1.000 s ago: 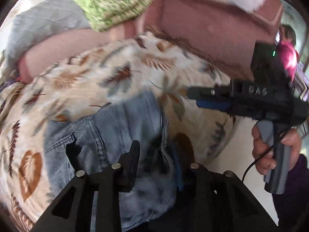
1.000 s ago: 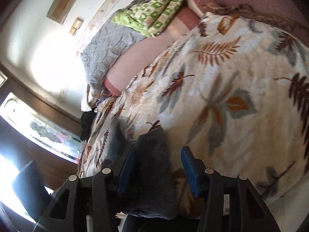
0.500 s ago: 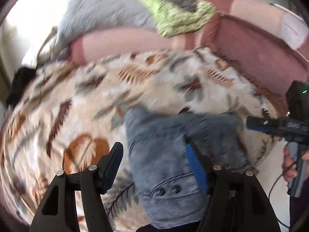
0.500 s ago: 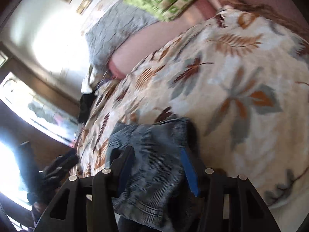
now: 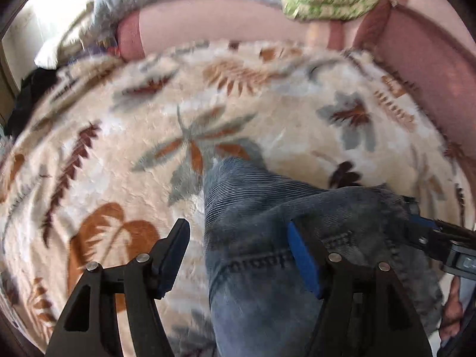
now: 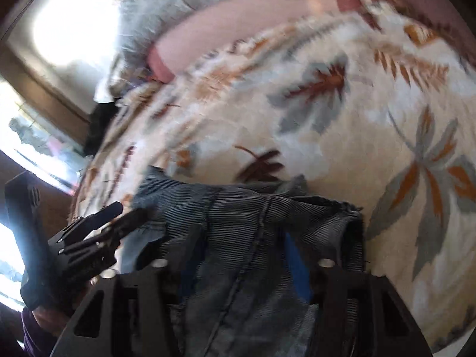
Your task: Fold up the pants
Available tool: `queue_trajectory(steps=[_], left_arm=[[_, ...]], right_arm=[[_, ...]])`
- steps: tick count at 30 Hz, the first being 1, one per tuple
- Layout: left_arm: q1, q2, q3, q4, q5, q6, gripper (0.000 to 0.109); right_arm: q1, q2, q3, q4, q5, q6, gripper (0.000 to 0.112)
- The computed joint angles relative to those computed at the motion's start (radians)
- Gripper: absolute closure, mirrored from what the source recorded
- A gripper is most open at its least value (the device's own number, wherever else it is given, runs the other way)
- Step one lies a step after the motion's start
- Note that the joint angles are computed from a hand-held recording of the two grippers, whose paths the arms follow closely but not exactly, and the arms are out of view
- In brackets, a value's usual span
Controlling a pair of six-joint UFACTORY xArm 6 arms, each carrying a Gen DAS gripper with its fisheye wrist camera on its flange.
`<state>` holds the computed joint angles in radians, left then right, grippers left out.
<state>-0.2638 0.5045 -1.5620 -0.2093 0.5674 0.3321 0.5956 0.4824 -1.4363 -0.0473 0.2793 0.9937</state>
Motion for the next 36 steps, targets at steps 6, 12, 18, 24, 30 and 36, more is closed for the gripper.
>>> queue_trajectory(steps=[6, 12, 18, 24, 30, 36], left_arm=[[0.009, 0.130, -0.152, 0.066, 0.063, -0.149, 0.024], [0.013, 0.121, -0.163, 0.096, 0.092, -0.182, 0.025], [0.032, -0.135, 0.148, 0.035, -0.036, -0.059, 0.026], [0.026, -0.361, 0.417, -0.058, -0.056, 0.108, 0.026], [0.010, -0.365, 0.526, 0.030, -0.085, 0.010, 0.024], [0.026, -0.384, 0.504, 0.032, -0.053, -0.015, 0.021]], right_arm=[[-0.019, 0.042, -0.013, 0.163, -0.031, -0.159, 0.047], [-0.021, 0.064, -0.064, 0.071, 0.025, -0.101, 0.045], [0.012, -0.067, 0.063, 0.028, -0.013, -0.033, 0.046], [0.094, -0.155, 0.077, -0.119, 0.137, -0.001, 0.070], [0.135, -0.101, 0.059, 0.074, 0.228, -0.114, 0.069], [0.139, -0.136, 0.084, 0.072, 0.224, -0.087, 0.069]])
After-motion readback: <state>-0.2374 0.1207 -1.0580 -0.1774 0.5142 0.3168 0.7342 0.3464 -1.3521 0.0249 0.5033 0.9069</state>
